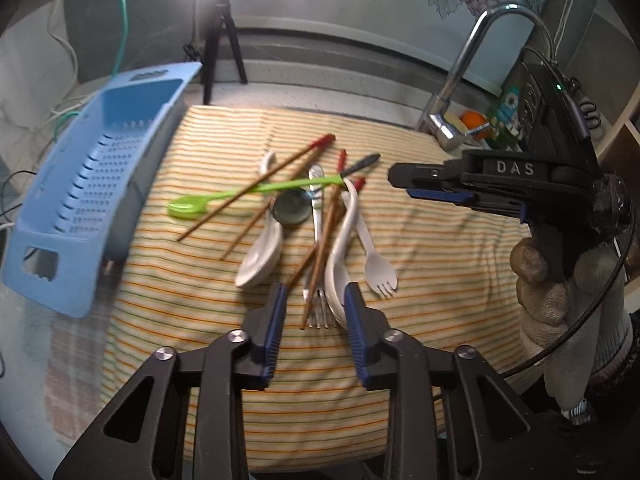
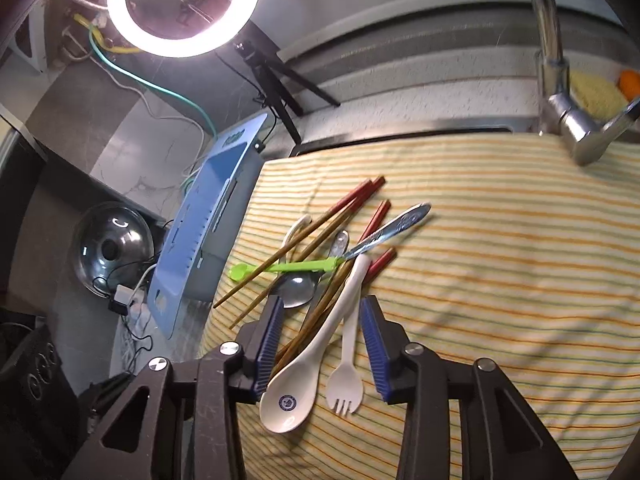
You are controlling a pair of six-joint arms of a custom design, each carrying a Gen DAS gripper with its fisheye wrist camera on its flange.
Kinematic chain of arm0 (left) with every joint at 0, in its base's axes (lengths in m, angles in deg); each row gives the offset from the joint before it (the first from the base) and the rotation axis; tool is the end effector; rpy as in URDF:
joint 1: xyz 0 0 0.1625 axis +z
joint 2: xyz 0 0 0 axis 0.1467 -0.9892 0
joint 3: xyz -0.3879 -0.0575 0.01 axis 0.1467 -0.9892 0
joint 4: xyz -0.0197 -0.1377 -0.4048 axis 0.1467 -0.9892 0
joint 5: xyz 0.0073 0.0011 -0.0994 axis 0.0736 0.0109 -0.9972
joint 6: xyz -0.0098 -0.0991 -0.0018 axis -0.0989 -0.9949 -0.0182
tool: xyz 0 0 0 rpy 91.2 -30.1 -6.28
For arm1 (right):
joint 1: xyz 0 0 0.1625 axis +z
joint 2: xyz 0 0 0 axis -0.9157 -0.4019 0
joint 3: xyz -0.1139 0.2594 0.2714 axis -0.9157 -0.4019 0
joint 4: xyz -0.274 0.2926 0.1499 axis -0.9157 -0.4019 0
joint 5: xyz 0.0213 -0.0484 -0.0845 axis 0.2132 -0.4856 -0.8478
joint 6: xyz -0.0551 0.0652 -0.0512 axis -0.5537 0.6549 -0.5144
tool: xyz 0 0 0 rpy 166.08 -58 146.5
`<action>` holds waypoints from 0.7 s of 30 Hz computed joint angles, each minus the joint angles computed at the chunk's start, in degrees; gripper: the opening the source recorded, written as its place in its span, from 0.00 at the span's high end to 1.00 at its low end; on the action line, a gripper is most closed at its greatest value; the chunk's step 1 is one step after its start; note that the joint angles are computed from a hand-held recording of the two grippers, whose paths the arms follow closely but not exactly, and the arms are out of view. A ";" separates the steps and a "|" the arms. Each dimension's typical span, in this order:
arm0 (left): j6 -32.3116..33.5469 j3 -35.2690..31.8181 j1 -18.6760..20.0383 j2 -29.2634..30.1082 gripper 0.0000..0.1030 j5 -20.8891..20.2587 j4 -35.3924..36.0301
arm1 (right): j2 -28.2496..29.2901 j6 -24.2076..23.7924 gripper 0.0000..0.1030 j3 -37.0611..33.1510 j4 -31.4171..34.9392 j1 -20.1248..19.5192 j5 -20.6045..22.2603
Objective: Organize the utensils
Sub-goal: 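Lower the left gripper around the white ceramic spoon's handle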
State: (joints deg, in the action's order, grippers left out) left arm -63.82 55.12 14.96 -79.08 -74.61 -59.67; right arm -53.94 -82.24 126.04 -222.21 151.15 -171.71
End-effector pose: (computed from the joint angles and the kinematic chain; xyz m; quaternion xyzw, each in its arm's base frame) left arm -0.2461 -0.3052 0.0921 0.2619 0.9268 -0.1457 0.2263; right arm 0.0921 -0.3505 0.1971 0.0240 -0.9687 0.2341 0.0797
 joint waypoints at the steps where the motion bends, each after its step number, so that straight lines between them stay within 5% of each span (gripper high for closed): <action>1: 0.73 -0.19 0.35 0.77 0.79 -0.40 -0.56 | 0.46 0.33 0.69 -0.13 0.20 -0.41 0.52; 10: 6.07 -1.58 1.76 5.25 0.88 -3.04 -3.18 | 3.03 1.18 0.74 -0.92 1.33 -2.95 3.76; 21: 7.41 -1.17 3.12 6.82 0.88 -1.67 -3.25 | 6.13 2.25 0.76 -2.32 3.29 -3.72 5.85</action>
State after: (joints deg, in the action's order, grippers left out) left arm -56.41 53.96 18.07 -72.26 -76.29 -62.92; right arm -47.80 -79.98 123.72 -218.92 147.44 -165.86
